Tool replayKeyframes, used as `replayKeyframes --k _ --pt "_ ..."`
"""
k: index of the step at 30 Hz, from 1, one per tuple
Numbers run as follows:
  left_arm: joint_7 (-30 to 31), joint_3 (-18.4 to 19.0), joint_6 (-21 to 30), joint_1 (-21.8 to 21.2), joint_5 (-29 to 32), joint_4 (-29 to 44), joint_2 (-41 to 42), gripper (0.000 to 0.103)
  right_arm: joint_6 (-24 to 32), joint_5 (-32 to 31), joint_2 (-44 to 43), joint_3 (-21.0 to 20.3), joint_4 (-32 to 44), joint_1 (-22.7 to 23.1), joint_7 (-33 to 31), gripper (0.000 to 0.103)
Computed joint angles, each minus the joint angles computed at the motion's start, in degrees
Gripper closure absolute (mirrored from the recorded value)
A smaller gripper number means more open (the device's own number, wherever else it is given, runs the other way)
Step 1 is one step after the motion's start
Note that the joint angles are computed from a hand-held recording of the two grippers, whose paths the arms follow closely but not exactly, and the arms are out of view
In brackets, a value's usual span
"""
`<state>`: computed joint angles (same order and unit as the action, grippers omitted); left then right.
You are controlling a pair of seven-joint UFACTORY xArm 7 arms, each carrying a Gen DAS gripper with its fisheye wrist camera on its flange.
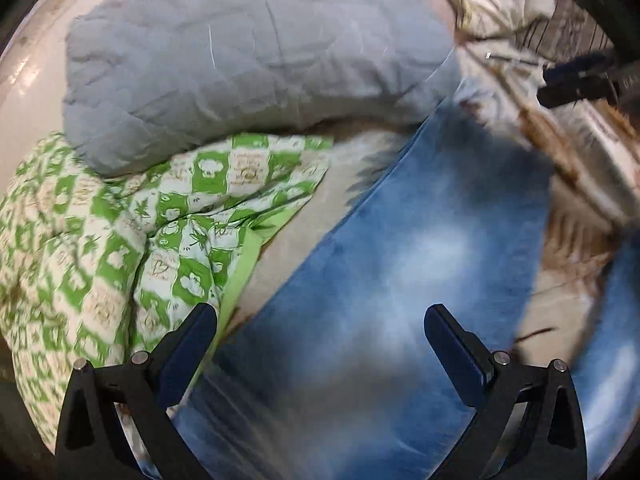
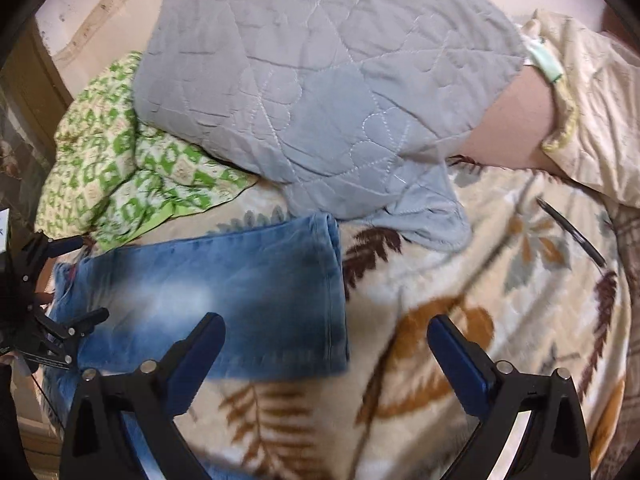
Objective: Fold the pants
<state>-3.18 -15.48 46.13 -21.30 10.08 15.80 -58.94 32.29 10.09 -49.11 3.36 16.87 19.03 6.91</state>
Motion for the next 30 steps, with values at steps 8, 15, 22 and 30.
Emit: replayKeyframes --k 8,15,22,30 --pt "7.57 7.16 -10.31 4.05 -0.99 0.86 13.38 0.002 -9.82 -0.33 22.81 -0.16 8.26 0.64 -3.47 0.01" --pt "13.14 11.0 -9.99 2.94 -8.21 3.86 20.68 0.094 -13.29 3.91 34.19 0.52 13.57 2.56 -8.54 0.08" --pt "9.87 4.55 -3.61 2.19 -7.44 2.54 10.13 0.096 -15.23 -1.55 25.82 3.51 8.27 1.63 -5.62 0.094" --pt "0.15 -4.39 17.0 -8.43 -9.6 5.12 -16.01 0.096 0.35 -3.6 -8.19 4.11 -1.07 4.36 -3.96 0.094"
